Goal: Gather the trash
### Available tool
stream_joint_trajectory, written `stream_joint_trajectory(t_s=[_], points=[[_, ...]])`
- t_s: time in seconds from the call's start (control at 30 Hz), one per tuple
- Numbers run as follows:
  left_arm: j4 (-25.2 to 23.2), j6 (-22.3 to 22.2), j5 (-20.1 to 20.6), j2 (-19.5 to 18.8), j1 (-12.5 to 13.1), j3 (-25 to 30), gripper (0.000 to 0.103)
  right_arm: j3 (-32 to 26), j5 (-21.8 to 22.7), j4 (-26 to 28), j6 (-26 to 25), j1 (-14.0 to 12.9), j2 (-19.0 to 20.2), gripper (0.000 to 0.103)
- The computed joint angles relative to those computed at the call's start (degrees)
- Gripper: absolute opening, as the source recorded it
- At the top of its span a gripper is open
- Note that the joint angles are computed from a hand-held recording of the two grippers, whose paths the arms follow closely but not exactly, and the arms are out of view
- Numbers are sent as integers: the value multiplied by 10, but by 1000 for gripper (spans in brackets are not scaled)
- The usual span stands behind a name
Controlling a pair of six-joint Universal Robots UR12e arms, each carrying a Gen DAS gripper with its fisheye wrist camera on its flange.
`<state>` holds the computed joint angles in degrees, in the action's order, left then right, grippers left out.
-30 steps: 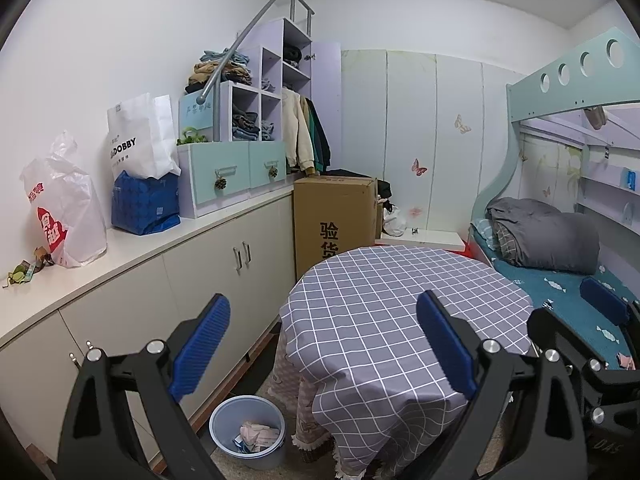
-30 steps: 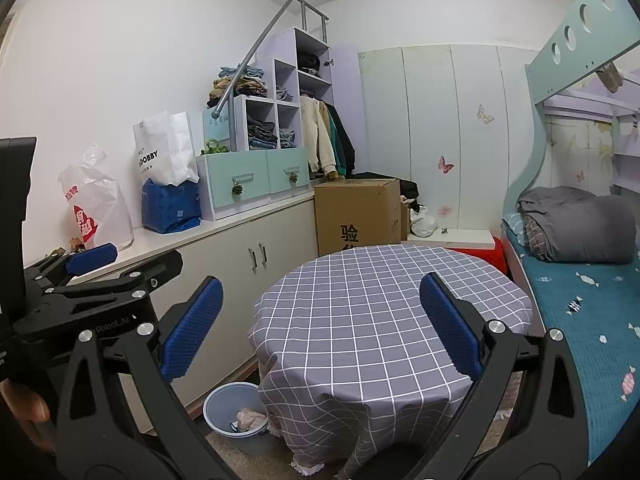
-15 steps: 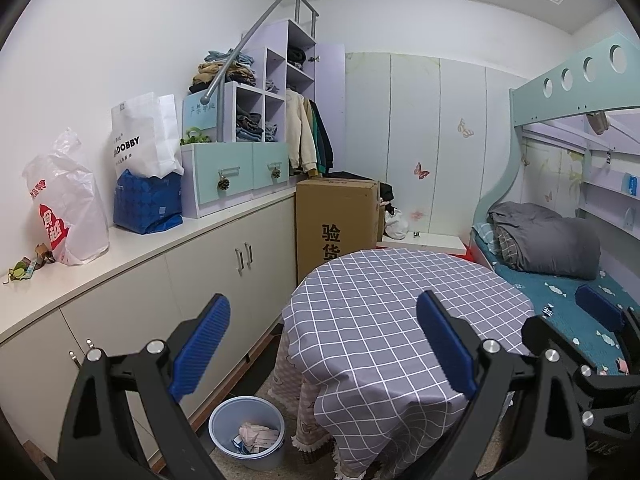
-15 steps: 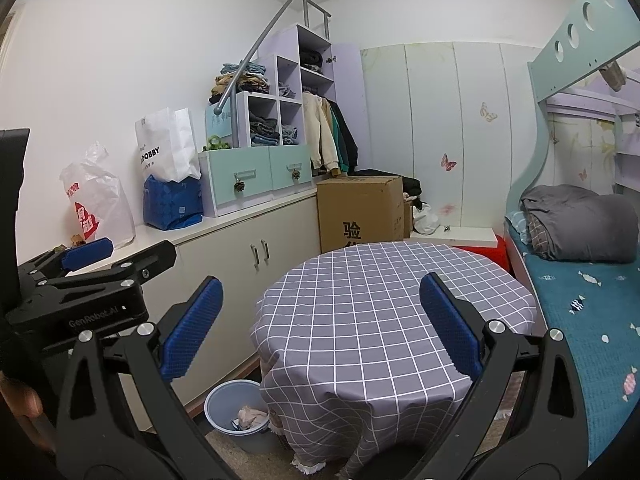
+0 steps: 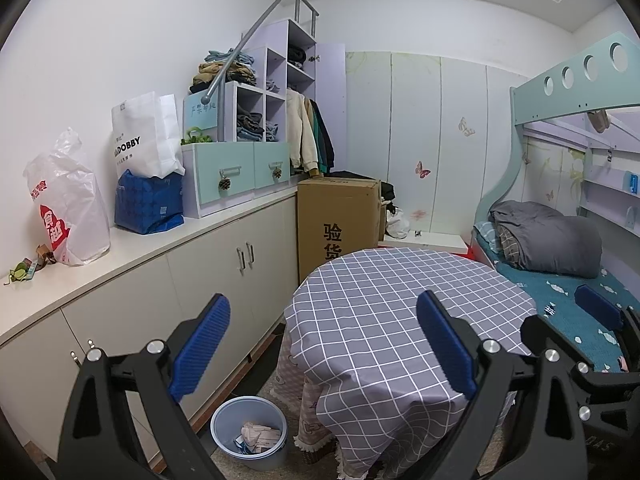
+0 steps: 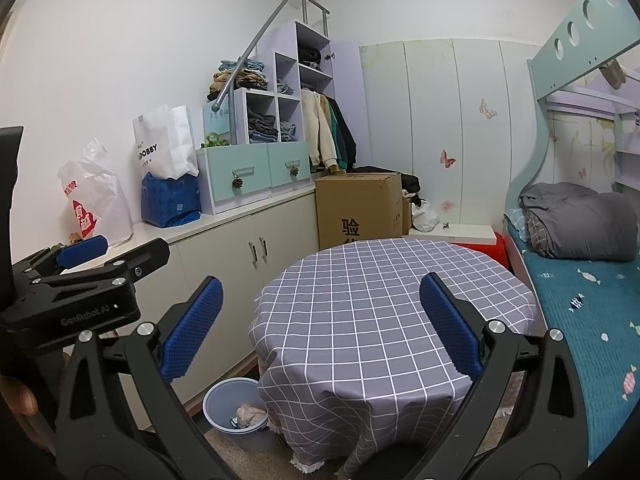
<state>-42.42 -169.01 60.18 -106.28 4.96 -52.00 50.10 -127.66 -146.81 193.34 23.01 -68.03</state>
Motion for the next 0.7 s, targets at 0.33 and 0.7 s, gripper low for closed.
stream_joint_trajectory(t_s=[0.33, 0.7], points=[[0, 7, 1, 3, -2, -8, 92, 6, 0, 3, 6, -1, -3, 97], [-1, 8, 2, 3, -4, -9, 92, 13, 1, 3, 9, -2, -6, 97]])
